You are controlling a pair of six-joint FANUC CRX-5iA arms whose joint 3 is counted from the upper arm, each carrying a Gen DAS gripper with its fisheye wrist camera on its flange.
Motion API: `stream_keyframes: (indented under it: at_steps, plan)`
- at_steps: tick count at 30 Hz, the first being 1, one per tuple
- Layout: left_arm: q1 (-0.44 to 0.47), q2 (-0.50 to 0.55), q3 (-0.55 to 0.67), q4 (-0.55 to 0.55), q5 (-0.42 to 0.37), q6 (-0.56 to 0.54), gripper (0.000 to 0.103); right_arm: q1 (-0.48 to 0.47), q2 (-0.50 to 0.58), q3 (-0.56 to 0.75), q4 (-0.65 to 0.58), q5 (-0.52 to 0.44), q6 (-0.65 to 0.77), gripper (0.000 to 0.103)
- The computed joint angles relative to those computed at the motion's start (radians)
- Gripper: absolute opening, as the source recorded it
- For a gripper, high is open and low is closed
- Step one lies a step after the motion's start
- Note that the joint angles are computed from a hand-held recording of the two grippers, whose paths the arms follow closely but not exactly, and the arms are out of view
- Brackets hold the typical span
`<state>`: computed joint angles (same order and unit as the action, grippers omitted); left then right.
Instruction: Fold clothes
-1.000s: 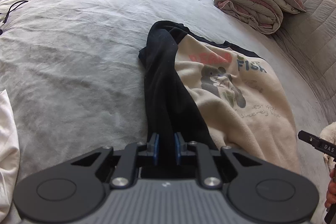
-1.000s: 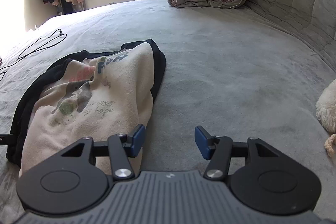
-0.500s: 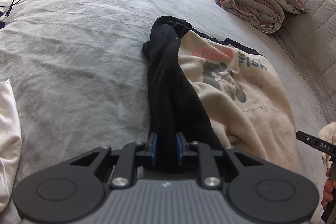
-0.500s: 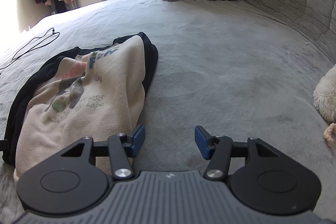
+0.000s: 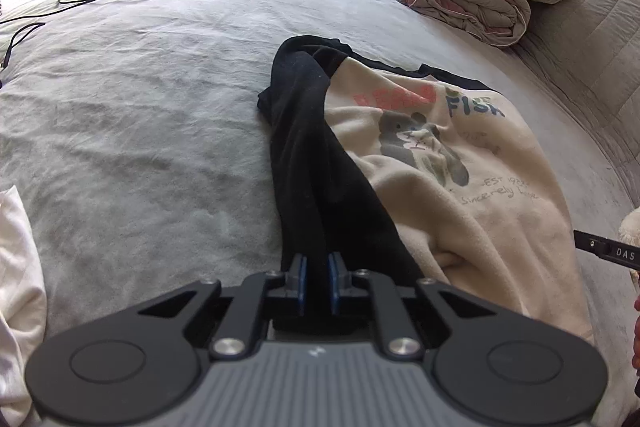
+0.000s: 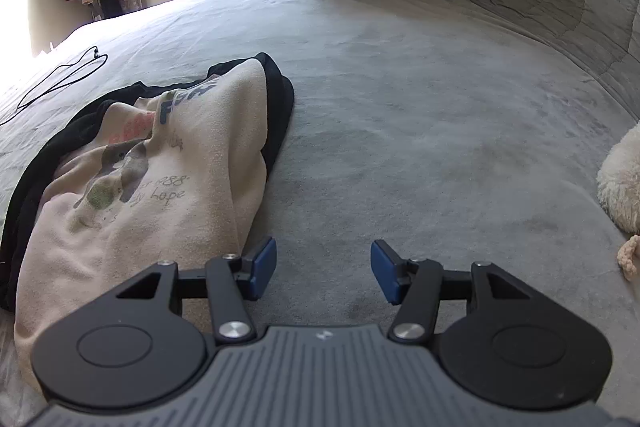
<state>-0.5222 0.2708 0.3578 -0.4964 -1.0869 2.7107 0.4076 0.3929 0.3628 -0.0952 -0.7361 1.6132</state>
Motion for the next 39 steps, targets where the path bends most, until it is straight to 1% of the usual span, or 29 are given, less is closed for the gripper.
stream_keyframes:
  at_steps: [1, 2, 9, 16, 22, 25, 30, 34, 38, 39]
  plan:
    - [-0.001, 0.001, 0.003, -0.003, -0.001, -0.002, 0.005, 0.000, -0.001, -0.001, -0.002, 0.001, 0.005, 0.057]
    - [-0.002, 0.001, 0.004, -0.005, -0.001, 0.000, 0.005, 0.001, -0.002, -0.003, -0.002, 0.002, 0.008, 0.057]
    - [-0.022, -0.003, 0.027, -0.067, -0.050, 0.028, 0.004, 0.002, 0.001, 0.001, -0.002, -0.007, 0.012, 0.057]
    - [-0.036, -0.023, 0.046, -0.169, -0.124, 0.083, 0.004, 0.006, -0.005, -0.002, -0.012, -0.008, 0.029, 0.057]
    - [-0.053, -0.015, 0.095, -0.292, -0.238, 0.097, 0.004, 0.010, -0.008, 0.001, -0.025, -0.006, 0.052, 0.057]
    - [-0.068, 0.002, 0.132, -0.384, -0.328, 0.102, 0.004, 0.013, -0.005, 0.004, -0.022, -0.003, 0.059, 0.057]
    - [-0.088, 0.026, 0.168, -0.512, -0.449, 0.119, 0.004, 0.017, 0.008, 0.020, -0.020, -0.005, 0.063, 0.057]
    - [-0.071, 0.003, 0.141, -0.486, -0.431, 0.149, 0.004, 0.020, 0.013, 0.022, -0.012, 0.008, 0.057, 0.057]
    - [-0.067, -0.011, 0.130, -0.453, -0.392, 0.172, 0.006, 0.009, 0.014, 0.036, -0.040, 0.004, 0.074, 0.057]
    - [-0.071, -0.015, 0.127, -0.450, -0.375, 0.182, 0.010, 0.006, 0.016, 0.041, -0.046, 0.003, 0.078, 0.057]
